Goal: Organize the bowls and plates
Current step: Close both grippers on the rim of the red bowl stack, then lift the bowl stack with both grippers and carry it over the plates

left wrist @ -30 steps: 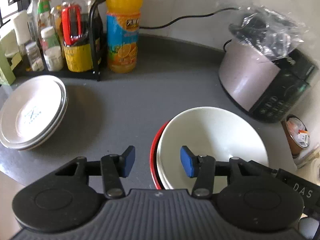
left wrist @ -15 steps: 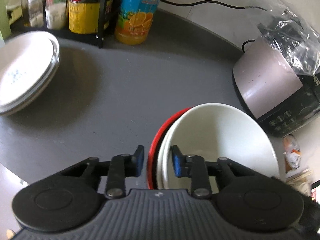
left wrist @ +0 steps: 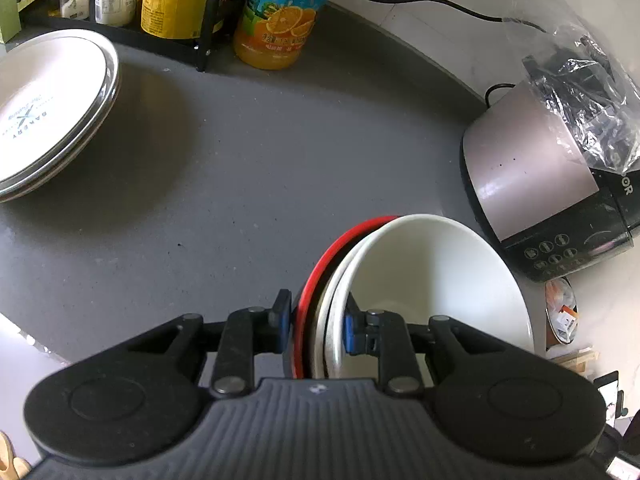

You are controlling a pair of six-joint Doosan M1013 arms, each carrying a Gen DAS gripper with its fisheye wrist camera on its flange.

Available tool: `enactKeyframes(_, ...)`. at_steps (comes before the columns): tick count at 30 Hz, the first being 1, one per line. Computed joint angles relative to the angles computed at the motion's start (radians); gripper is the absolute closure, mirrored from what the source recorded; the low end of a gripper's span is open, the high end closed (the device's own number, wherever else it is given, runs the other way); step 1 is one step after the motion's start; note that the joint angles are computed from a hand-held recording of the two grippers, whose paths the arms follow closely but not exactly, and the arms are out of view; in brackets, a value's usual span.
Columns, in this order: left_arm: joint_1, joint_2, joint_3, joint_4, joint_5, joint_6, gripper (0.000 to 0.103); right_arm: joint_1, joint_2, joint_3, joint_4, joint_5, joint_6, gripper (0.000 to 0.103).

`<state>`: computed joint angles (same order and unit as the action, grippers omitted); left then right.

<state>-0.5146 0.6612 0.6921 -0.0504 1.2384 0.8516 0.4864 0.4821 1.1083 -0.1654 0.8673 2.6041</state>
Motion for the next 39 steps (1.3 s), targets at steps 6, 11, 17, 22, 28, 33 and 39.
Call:
enactKeyframes(6, 0.003, -0.006, 0.002, 0.006, 0.006, 0.005, 0.079, 0.006, 0.006, -0.013, -0.003, 0.007, 0.01, 0.074)
enactKeyframes(11, 0.017, -0.013, 0.01, -0.006, -0.004, 0.016, 0.079, 0.017, 0.024, -0.053, -0.017, 0.032, 0.012, 0.074)
enactKeyframes(17, 0.038, -0.015, 0.01, -0.021, -0.012, 0.028, 0.079, 0.038, 0.064, -0.128, -0.05, 0.081, 0.032, 0.074)
enactKeyframes(22, 0.07, -0.011, -0.006, -0.053, 0.003, 0.06, 0.079, 0.055, 0.109, -0.216, -0.061, 0.132, 0.035, 0.074)
enactKeyframes(28, 0.113, -0.004, -0.044, -0.059, 0.028, 0.09, 0.079, 0.083, 0.193, -0.379, -0.073, 0.2, 0.014, 0.074)
enactKeyframes(33, 0.156, -0.003, -0.07, -0.064, 0.034, 0.116, 0.079, 0.102, 0.281, -0.549, -0.057, 0.259, -0.014, 0.074)
enactKeyframes(39, 0.199, -0.009, -0.083, -0.055, 0.039, 0.128, 0.079, 0.124, 0.424, -0.828, -0.038, 0.381, -0.062, 0.074)
